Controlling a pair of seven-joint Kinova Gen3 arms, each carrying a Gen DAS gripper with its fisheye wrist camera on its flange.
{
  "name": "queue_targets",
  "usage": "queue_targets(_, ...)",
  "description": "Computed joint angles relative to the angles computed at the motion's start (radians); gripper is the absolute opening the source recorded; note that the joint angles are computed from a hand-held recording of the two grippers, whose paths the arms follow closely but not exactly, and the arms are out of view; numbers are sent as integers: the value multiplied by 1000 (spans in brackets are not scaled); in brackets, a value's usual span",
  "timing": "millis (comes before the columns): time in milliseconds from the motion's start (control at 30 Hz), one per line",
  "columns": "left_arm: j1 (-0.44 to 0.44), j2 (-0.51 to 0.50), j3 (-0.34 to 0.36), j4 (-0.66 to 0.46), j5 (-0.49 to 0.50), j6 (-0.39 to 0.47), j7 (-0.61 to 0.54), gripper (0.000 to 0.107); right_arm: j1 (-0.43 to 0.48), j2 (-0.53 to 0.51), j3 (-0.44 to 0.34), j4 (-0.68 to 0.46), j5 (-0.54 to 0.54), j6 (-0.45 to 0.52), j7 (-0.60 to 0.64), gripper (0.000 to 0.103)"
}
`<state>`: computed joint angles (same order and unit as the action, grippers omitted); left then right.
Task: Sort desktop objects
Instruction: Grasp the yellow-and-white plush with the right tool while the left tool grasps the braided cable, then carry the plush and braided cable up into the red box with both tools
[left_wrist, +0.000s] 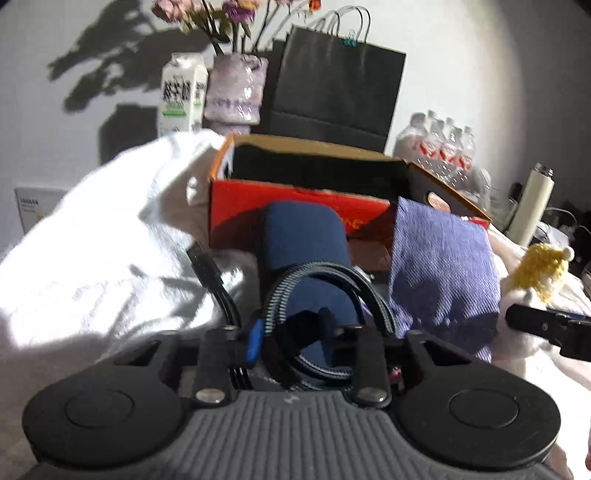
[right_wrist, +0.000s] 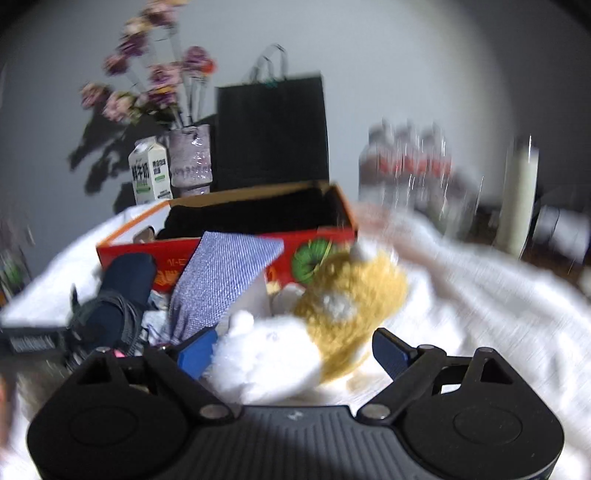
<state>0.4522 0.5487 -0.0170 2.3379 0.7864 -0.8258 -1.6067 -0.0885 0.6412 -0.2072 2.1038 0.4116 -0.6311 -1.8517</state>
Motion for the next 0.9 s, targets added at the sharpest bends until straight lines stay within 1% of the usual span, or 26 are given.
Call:
queue_targets(33, 25, 2, -9, 8, 20, -28, -4, 14, 28, 13, -28, -19, 24, 21, -33, 90)
queue_targets(67, 32, -2, -2, 21, 24, -56, 4, 11, 37, 22, -38, -25, 33, 26, -49, 89)
queue_targets(100, 21, -9, 19, 40, 11, -86, 21, 10, 33, 29, -31, -24, 29, 18, -54, 80)
queue_targets(133, 27, -15, 22, 59, -2, -114, 44, 9, 47, 37, -38, -18, 42, -4, -74, 71)
queue_targets(167, 40, -16, 18, 72, -6, -136, 52, 8, 70, 43, -52, -18, 72, -9, -102, 66)
queue_targets(200, 50, -17, 23, 79, 6, -156, 43, 8, 80, 42, -57, -16, 89, -9, -114, 49)
queue_targets(233, 73, -19, 15, 75, 34, -162, 36, 7, 74, 36, -44, -5, 89, -21, -110, 48)
queue_targets(300, 90, -21, 29, 82, 74, -205, 41, 7, 60, 16, -21, 20, 80, -39, -88, 42)
queue_targets(333, 103, -23, 35, 93, 78, -239, 53, 7, 57, 5, -14, 34, 79, -50, -80, 41)
queue_targets(400, 116, -40, 45, 111, 68, -272, 46, 7, 55, -20, -1, 65, 80, -69, -60, 40)
queue_targets(467, 134, -60, 58, 124, 72, -303, 35, 7, 73, -39, 7, 109, 99, -124, -39, 40)
queue_targets(533, 169, -73, 70, 130, 110, -345, 10, 6, 81, -63, 22, 159, 97, -191, -10, 40)
queue_targets(667, 238, -94, 101, 141, 195, -442, -24, 6, 142, -104, 33, 238, 177, -304, -23, 40)
queue_targets(733, 261, -101, 116, 146, 228, -479, -28, 6, 140, -127, 52, 279, 169, -354, 8, 40)
queue_targets(800, 279, -110, 133, 150, 257, -502, -22, 6, 151, -143, 64, 316, 178, -402, 22, 40)
queue_targets(900, 303, -134, 156, 168, 291, -521, -1, 6, 181, -166, 78, 357, 225, -461, 21, 40)
